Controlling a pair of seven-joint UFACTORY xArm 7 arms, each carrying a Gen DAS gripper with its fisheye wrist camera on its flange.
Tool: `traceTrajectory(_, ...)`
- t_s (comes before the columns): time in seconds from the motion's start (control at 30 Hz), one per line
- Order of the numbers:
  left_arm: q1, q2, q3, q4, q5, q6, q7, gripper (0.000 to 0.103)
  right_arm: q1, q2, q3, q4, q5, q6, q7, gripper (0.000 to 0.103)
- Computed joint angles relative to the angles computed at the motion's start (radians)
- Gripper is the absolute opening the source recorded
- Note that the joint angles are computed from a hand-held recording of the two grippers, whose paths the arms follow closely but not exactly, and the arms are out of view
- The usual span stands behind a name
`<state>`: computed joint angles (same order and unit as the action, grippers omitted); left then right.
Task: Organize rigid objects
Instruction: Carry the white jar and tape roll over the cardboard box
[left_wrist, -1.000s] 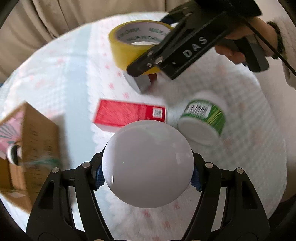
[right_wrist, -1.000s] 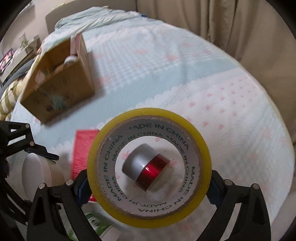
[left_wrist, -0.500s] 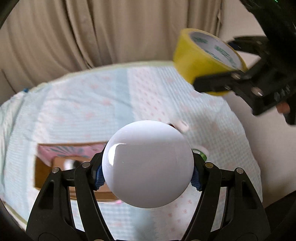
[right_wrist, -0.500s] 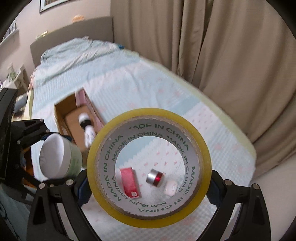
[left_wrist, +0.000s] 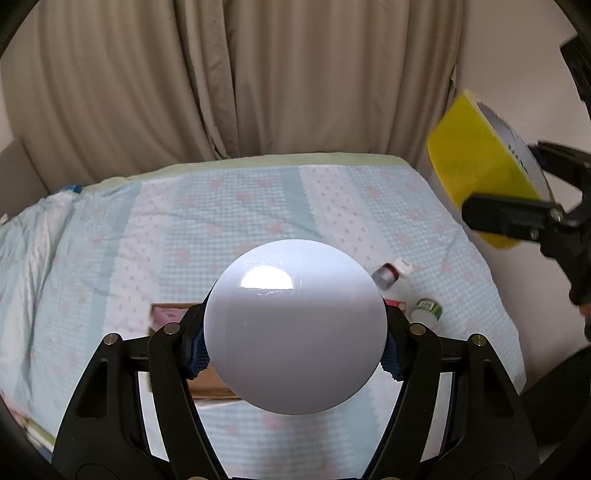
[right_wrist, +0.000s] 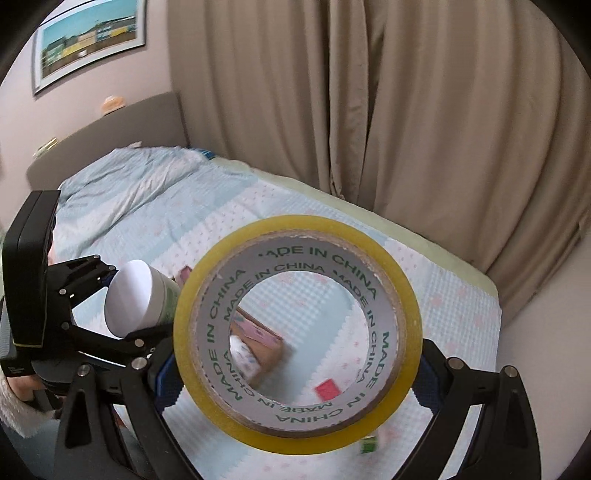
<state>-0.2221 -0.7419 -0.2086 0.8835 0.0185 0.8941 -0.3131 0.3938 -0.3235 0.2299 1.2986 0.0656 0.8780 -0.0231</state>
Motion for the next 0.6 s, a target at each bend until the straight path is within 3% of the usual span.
traceTrajectory(0.13,-0.022,-0.062,0.139,-0.051,-0.035,0.026,0.152,0.067,-0.013,0.066,0.112,0.05,-0.114,0.009,0.264,0.096)
traceTrajectory(0.27,0.01,-0.087,0.224,-0.084,-0.052,0.044,0.31,0.067,0.024,0.188,0.194,0.14,-0.266,0.041,0.538,0.096)
traceTrajectory(0.4,0.057,-0.063,0.307,-0.101,-0.073,0.065,0.466,0.067,0.096,0.315,0.217,0.229,-0.375,0.1,0.745,0.096)
traceTrajectory(0.6,0.133,0.024,0.34,-0.126,-0.108,0.057,0.607,0.067,0.211,0.449,0.173,0.272,-0.42,0.135,0.94,0.096)
